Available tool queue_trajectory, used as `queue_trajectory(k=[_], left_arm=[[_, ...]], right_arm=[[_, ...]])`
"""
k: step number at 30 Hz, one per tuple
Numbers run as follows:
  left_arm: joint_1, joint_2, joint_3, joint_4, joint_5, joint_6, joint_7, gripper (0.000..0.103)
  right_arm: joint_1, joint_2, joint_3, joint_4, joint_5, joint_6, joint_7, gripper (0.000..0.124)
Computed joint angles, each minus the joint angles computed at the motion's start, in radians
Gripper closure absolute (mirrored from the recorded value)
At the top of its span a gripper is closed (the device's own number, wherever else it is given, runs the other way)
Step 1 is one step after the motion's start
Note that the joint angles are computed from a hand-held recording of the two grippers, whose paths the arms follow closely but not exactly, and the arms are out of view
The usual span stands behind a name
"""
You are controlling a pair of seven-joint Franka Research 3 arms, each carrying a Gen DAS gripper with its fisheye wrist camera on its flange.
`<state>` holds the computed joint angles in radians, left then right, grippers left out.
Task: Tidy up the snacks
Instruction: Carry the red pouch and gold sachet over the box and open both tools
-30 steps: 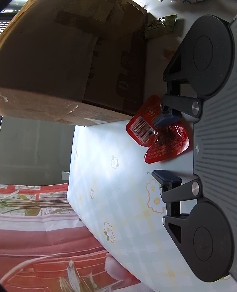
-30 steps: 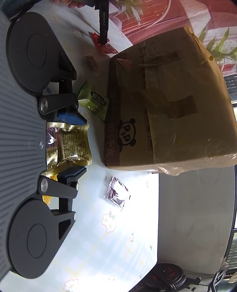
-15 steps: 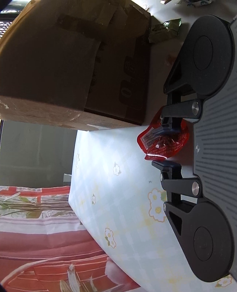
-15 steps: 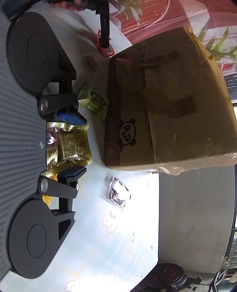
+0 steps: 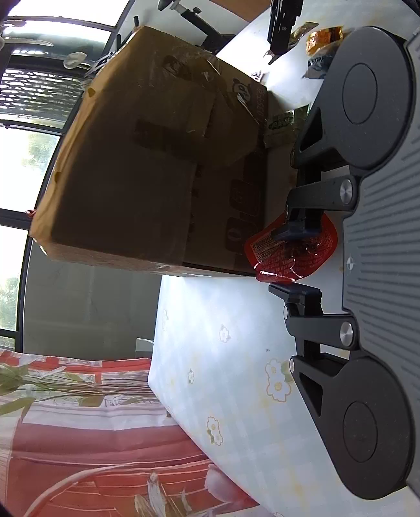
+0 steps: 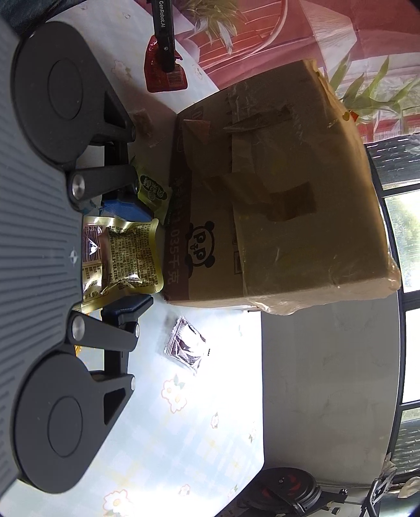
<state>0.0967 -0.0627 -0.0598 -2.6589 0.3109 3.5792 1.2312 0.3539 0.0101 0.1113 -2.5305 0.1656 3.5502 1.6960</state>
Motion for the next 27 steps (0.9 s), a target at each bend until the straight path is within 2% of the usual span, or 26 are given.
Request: queue_trajectory(k=[10,15,22,27], left_arm=[[-0.015,-0.111,0.018,-0.047,0.078,0.07,-0.049,0.074],[-0.012,-0.135,-0.003,-0.03,0.063,0.113,-0.009,0.074],[-0.036,-0.109,-0.012,0.092,0.077,0.153,-0.015,0.074],[-0.058,-0.033,-0.022,0.244,0.088,0.113,-0.047,0.074]], right_arm=[[0.008,-0.067,-0.017,-0.031,-0.112,0.098,0.061,0.072],[0.013,-0.087,-0.027,-0.019,-0.158,0.156,0.066,0.072],[0.006,-0.068,-0.035,0.08,-0.205,0.196,0.04,0.072],[-0.017,0.008,-0.033,0.226,-0.262,0.17,0.009,0.072]])
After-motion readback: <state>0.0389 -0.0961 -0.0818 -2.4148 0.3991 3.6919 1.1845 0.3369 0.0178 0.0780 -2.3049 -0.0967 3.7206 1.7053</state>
